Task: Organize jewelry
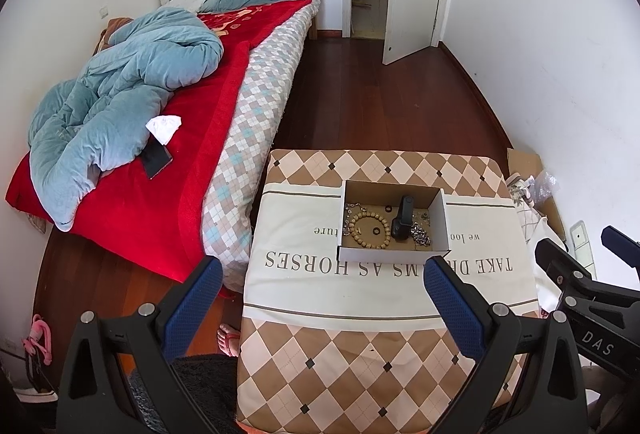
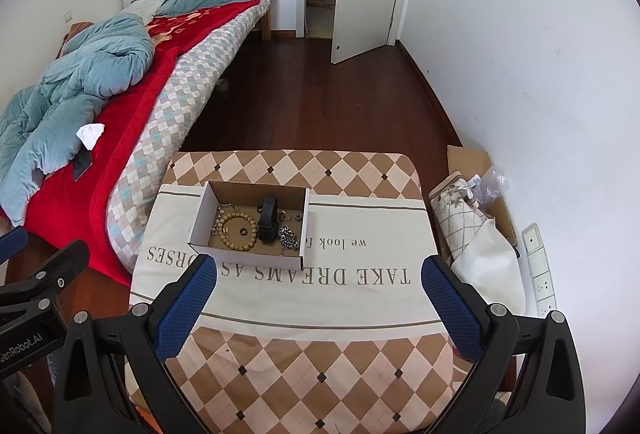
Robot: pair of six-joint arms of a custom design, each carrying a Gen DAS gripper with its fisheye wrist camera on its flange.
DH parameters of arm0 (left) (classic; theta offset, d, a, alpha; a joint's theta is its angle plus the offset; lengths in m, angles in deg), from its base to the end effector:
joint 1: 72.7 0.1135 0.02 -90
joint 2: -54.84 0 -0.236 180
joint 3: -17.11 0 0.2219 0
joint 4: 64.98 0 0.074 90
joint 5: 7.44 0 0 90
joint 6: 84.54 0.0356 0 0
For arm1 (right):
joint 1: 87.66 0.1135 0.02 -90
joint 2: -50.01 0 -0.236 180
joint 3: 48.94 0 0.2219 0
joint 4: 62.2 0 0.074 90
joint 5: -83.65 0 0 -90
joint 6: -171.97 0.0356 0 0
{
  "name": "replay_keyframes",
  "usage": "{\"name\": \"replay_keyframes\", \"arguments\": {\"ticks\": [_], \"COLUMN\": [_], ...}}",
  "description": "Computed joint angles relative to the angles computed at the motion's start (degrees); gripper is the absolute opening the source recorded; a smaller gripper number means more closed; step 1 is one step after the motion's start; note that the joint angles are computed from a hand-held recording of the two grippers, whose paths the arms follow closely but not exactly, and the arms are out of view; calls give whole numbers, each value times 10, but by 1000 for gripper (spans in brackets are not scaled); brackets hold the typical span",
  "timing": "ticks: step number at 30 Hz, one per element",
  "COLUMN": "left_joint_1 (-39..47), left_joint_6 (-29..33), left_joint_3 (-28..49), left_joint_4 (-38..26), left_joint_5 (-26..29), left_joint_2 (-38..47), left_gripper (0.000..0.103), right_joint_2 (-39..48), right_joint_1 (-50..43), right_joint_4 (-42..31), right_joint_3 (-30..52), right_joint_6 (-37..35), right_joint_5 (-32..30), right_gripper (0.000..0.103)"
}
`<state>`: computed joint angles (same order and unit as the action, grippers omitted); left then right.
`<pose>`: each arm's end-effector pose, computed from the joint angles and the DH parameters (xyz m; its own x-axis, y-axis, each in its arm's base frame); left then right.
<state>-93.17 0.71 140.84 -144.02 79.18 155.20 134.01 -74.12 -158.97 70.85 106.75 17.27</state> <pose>0.3079 -0.1127 0.3432 -0.7973 0.2094 -0.5661 0.2528 0.9675 0.0018 0.2241 0.0393 0.3847 -0.7826 0.2065 -0.5873 0.3331 0.9359 -0.1148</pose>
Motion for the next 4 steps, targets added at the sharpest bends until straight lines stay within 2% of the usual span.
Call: {"name": "replay_keyframes", "arguments": {"ticks": [4], "left_joint_1": [0], "left_joint_6": [3], "left_joint_3": [12], "left_joint_4": [-8], "left_joint_5": [2], "left_joint_2": [4], "left_gripper": [102], "right_joint_2": [-1], "right_joint_1": [0], "right_joint_4": [0], "right_joint_3": [0], "right_joint_6": [0], "right_joint_5": [1], "right_gripper": [103]}}
